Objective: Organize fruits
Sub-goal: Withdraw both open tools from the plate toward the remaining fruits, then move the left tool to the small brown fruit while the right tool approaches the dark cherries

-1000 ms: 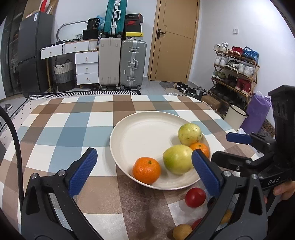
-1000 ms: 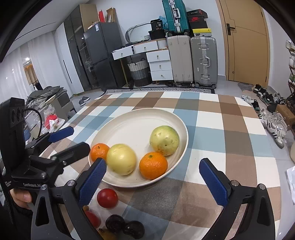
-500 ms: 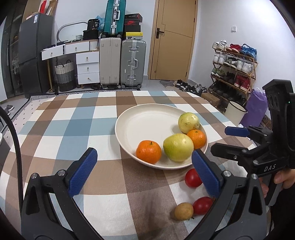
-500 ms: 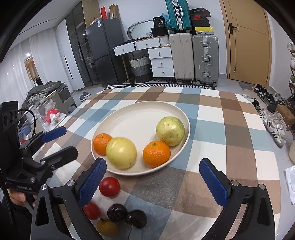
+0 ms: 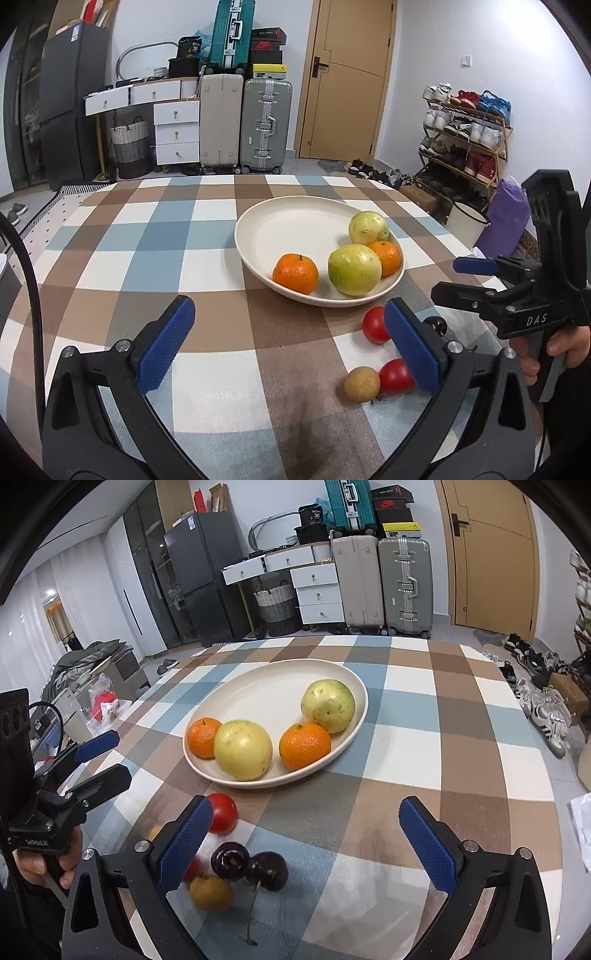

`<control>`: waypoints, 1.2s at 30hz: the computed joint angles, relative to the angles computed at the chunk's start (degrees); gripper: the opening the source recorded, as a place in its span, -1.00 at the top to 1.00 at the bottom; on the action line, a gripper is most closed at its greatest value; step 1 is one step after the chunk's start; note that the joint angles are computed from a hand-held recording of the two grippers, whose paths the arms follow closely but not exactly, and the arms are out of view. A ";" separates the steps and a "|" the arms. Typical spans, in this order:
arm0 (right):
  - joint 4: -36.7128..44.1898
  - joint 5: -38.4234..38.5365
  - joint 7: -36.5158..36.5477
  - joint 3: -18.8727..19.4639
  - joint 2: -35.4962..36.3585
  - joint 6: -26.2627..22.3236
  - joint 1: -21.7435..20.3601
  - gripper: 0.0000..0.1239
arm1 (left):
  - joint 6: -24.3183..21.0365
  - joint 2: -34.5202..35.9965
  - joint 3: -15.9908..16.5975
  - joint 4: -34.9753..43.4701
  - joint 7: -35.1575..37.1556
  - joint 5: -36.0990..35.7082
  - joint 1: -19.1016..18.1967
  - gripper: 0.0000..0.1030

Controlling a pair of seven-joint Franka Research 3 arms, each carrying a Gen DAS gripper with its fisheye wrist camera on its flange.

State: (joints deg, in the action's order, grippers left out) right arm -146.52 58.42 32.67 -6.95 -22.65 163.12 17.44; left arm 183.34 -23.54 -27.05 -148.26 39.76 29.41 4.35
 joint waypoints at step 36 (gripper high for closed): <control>-6.49 -39.20 35.39 8.14 -5.24 -3.72 -10.37 -0.65 | -6.79 -0.43 17.22 -2.45 13.62 -8.04 -21.65 -0.98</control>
